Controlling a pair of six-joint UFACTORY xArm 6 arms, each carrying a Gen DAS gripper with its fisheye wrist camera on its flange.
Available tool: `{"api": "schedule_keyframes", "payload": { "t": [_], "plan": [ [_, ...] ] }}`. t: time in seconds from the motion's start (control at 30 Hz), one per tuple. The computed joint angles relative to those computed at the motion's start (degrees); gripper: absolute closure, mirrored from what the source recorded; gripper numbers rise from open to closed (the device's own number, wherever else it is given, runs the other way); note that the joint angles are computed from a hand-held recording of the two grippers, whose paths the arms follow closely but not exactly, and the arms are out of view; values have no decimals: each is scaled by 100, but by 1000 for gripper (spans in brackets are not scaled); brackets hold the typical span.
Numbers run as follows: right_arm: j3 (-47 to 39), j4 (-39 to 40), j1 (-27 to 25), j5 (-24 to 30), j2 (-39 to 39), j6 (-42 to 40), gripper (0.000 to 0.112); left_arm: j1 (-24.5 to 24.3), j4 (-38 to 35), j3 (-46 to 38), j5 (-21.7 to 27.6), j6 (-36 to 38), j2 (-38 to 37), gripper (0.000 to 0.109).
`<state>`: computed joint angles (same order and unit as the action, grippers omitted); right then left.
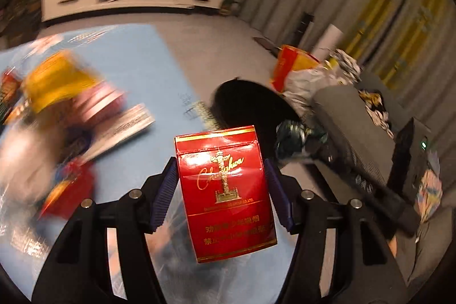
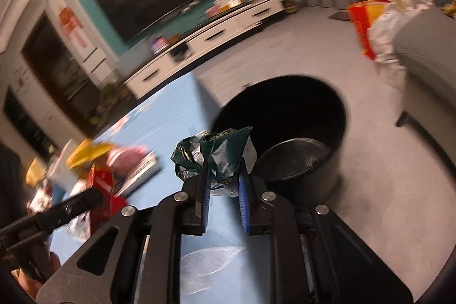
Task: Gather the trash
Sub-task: 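Carry both items over the black bin and open both tools to drop them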
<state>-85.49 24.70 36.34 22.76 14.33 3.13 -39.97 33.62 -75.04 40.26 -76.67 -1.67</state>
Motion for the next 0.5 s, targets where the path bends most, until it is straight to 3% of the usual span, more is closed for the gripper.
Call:
{"api": "schedule_keyframes", "payload": {
  "t": [0.07,0.3,0.33,0.4,0.47,0.5],
  "plan": [
    [-108,-273,-114,-2,118,211,94,205,-322,-637,-293,568,662,47],
    [-1161,-749,-432,289,1052,538,91,505,-1181,-2996,-207,1941,2737,45],
    [-1327,-772,-474,335,1199,534,89,516,-1238,-3224,-140,2032,2922,43],
    [-1517,-948,-554,430,1364,672,77,538,-1294,-3744,22,2191,3318,23],
    [-1578,-1018,-597,478,1456,801,61,540,-1271,-3890,93,2240,3434,21],
    [-1551,-1037,-621,478,1443,824,61,540,-1245,-3886,132,2233,3434,21]
  ]
}}
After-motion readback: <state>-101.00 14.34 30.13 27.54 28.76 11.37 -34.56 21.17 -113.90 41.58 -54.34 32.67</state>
